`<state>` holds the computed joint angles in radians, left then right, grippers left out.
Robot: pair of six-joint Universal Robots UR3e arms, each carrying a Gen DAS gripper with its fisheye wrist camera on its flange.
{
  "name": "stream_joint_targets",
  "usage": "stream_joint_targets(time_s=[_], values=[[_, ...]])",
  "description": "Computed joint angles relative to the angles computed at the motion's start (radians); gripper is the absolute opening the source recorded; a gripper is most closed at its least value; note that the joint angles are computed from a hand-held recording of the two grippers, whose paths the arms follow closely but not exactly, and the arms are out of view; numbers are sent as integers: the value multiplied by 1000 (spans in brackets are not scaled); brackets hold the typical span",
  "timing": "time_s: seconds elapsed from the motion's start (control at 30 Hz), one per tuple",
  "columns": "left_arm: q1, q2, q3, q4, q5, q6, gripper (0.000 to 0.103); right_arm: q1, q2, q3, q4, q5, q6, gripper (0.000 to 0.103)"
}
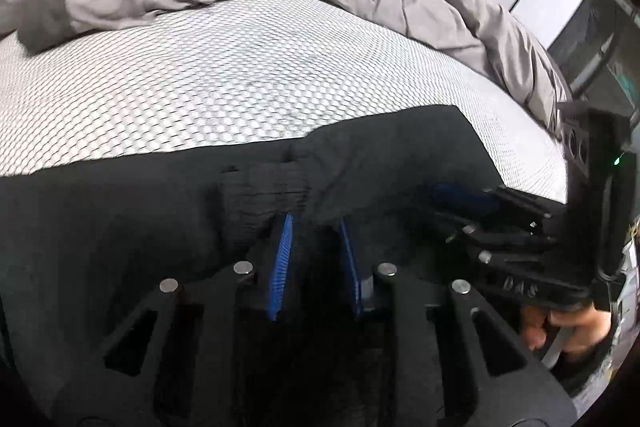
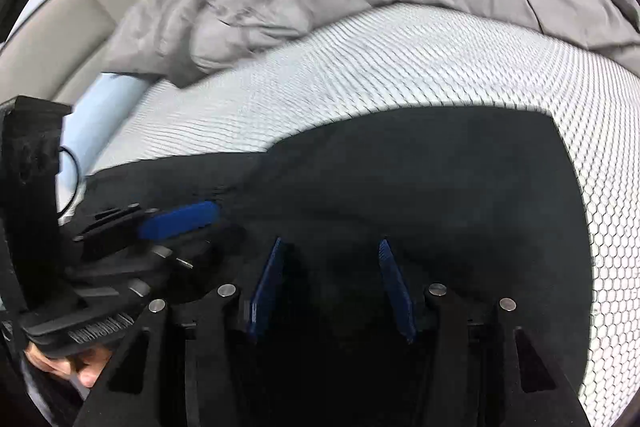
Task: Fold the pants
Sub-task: 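Grasp the pants edge with the left gripper and smooth the fold flat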
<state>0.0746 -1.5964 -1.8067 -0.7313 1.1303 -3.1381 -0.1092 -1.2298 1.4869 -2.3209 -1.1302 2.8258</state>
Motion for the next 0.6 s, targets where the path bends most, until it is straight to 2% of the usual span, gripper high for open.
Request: stream_joint_targets(time_s=[0.07, 0.13, 0.17, 0.27, 0.33, 0.4, 0.47, 0.53, 0.57, 0.6], values=[[0, 20, -24, 8, 13, 9, 23, 24, -12, 20, -66, -138, -13, 51], [-34, 46, -18, -12, 101, -3, 28, 44, -23, 51, -144, -286, -6, 51], [-43, 75, -25, -25, 132, -13, 28, 34, -18, 42, -154, -299, -8, 51], [-35, 218, -120, -38, 119, -34, 30, -17, -120, 127, -130, -174, -18, 51], [-61, 306, -175, -52, 132, -52, 44, -54, -223, 233, -128, -52, -110, 53], [-118, 338, -197, -54, 167, -65, 51, -49, -317, 328, -103, 9, -203, 55], [-209, 326, -213, -17, 258, -63, 56, -17, -317, 343, -76, 19, -231, 55], [-285, 309, -236, -7, 370, -85, 56, 7, -334, 408, -115, -45, -267, 56], [-297, 320, -264, 5, 387, -97, 56, 20, -348, 459, -172, -99, -286, 59], [-309, 343, -297, 22, 414, -114, 58, 5, -380, 516, -213, -118, -312, 67]])
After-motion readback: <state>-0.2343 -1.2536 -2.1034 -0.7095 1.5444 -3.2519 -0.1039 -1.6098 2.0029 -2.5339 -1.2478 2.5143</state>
